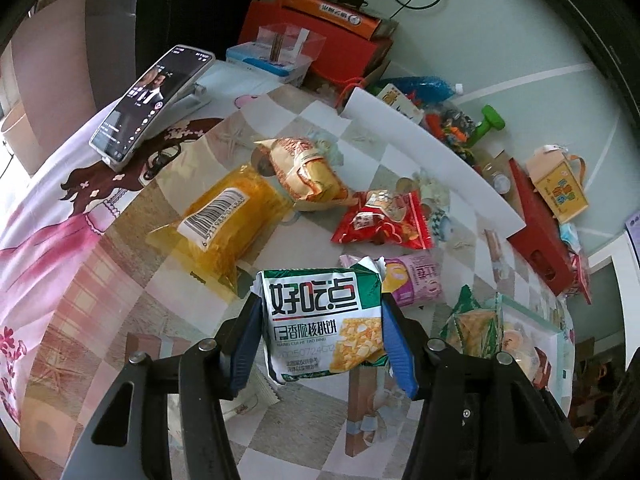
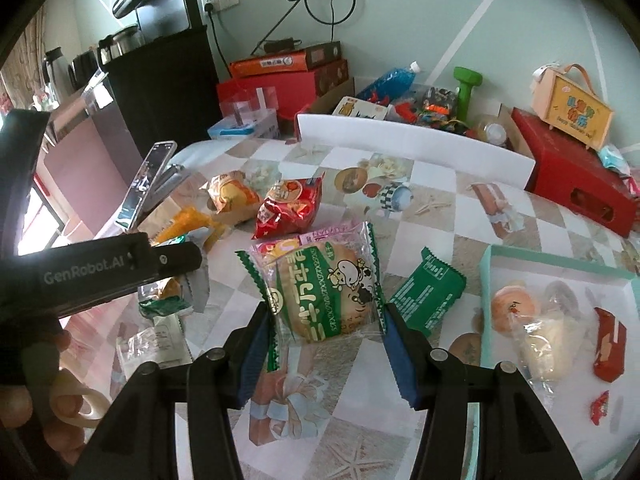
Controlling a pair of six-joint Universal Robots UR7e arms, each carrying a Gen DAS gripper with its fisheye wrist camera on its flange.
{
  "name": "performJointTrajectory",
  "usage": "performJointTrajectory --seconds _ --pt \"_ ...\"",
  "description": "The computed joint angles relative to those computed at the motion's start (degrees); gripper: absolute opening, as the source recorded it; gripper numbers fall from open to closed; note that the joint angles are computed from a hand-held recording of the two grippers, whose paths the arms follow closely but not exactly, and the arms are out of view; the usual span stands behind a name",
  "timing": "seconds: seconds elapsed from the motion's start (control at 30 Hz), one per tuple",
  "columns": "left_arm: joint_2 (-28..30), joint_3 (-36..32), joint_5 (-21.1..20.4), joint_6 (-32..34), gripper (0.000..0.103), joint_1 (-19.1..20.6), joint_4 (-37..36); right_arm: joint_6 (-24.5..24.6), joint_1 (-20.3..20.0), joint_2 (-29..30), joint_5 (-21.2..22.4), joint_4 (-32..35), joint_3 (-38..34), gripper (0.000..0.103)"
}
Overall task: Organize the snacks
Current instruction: 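Carry the cracker pack and bread bag over the tray with both tools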
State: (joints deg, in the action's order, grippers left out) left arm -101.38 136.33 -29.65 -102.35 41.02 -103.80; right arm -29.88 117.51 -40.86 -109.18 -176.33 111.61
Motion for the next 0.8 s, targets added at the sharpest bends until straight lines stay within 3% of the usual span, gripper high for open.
performJointTrajectory --seconds 0.47,0.8 --pt "5.0 -3.0 2.9 4.0 0.058 -3.2 -0.9 1.9 -2.5 -4.3 -0.2 -3.8 1.4 0.057" --pt "15.8 -5.8 1.8 20.1 0.058 -3.4 -16.6 5.8 -7.2 -8.6 -4.1 -4.7 0.2 0.058"
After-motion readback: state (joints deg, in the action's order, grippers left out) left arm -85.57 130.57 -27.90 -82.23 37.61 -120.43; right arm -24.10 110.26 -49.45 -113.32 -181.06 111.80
